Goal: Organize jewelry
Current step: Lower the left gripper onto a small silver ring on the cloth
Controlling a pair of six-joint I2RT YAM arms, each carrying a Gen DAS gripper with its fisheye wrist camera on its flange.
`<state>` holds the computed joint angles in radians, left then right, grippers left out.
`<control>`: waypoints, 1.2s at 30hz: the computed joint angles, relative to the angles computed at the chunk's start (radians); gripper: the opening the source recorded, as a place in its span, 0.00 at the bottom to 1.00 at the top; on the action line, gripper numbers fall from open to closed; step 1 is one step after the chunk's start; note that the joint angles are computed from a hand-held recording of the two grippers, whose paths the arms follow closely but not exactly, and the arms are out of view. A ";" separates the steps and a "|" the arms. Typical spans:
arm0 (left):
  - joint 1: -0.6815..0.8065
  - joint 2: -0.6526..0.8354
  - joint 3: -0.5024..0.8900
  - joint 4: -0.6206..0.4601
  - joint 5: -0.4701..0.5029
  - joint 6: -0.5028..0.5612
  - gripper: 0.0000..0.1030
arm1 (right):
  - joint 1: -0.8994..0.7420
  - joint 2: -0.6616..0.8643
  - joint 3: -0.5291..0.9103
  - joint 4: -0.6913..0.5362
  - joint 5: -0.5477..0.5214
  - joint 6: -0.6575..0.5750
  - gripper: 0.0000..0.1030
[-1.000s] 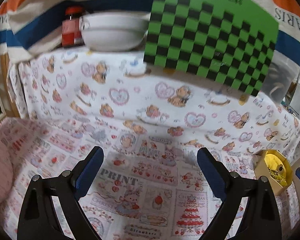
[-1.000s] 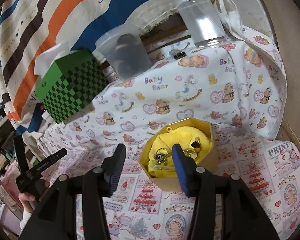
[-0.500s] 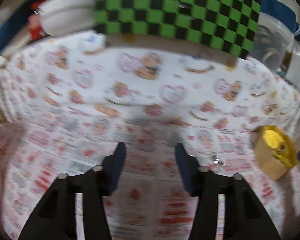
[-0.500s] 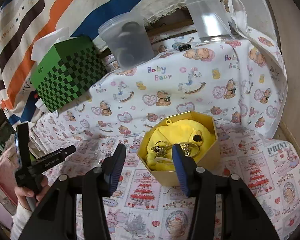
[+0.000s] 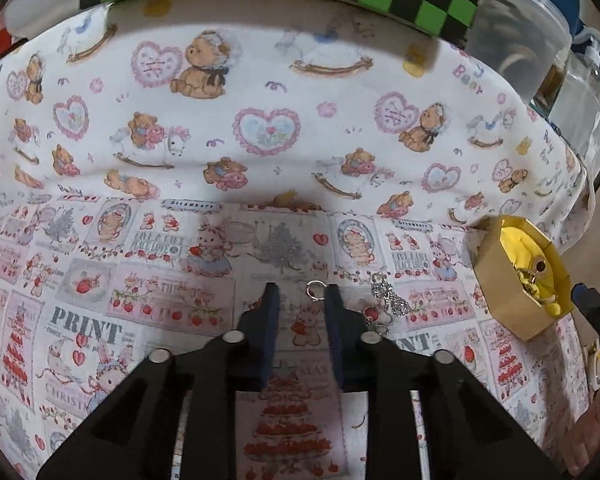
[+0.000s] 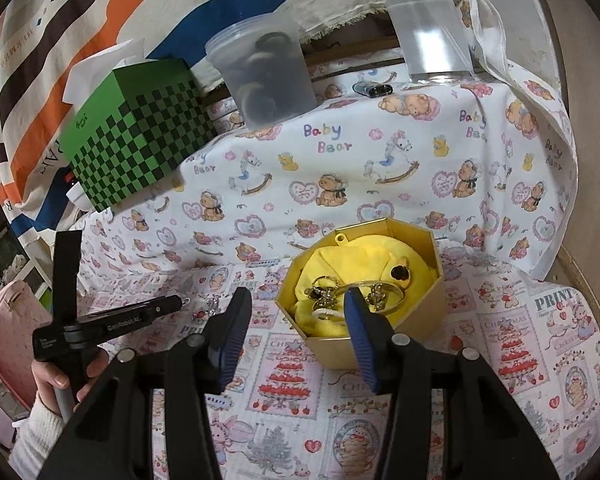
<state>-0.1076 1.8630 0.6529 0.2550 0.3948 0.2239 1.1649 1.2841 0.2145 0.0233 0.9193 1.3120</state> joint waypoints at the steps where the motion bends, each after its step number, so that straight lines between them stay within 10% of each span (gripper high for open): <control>1: -0.004 -0.001 -0.004 0.006 0.001 0.000 0.18 | 0.001 0.008 0.006 -0.003 0.000 -0.003 0.44; 36: -0.043 -0.014 -0.052 0.057 -0.080 -0.032 0.10 | -0.012 0.063 0.035 -0.028 -0.010 -0.005 0.44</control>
<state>-0.1502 1.8488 0.6009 0.3120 0.3143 0.1915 1.1526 1.3473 0.2495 -0.0049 0.9092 1.3072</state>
